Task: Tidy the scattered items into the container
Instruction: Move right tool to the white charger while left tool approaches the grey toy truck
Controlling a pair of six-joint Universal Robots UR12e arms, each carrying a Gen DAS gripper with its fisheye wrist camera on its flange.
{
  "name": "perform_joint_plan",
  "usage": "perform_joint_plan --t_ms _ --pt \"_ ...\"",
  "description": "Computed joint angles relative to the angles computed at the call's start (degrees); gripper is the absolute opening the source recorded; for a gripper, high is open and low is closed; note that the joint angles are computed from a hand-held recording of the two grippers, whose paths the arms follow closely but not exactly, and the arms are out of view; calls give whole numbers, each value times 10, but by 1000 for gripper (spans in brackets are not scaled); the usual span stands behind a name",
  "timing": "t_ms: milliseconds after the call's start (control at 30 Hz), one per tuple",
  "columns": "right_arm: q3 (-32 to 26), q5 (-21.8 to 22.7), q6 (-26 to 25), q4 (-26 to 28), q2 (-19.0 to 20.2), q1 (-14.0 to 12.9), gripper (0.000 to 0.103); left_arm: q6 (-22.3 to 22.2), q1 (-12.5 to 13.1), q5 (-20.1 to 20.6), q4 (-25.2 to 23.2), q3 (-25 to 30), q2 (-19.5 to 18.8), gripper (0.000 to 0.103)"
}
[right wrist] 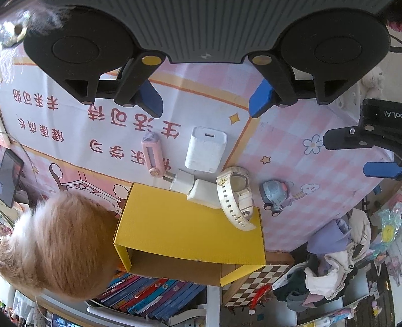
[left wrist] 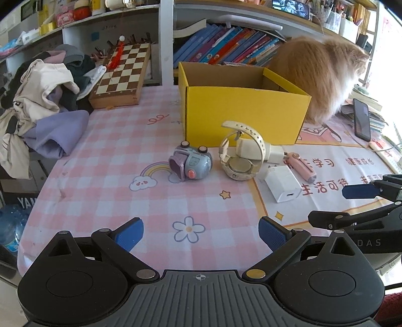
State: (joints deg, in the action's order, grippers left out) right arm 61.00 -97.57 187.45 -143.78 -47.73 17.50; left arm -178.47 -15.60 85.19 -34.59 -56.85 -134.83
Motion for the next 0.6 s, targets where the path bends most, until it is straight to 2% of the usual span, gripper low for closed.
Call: perform_joint_plan --t_ms 600 --pt "-95 30 -34 61 51 -10 75 -18 0 13 -28 65 -38 100"
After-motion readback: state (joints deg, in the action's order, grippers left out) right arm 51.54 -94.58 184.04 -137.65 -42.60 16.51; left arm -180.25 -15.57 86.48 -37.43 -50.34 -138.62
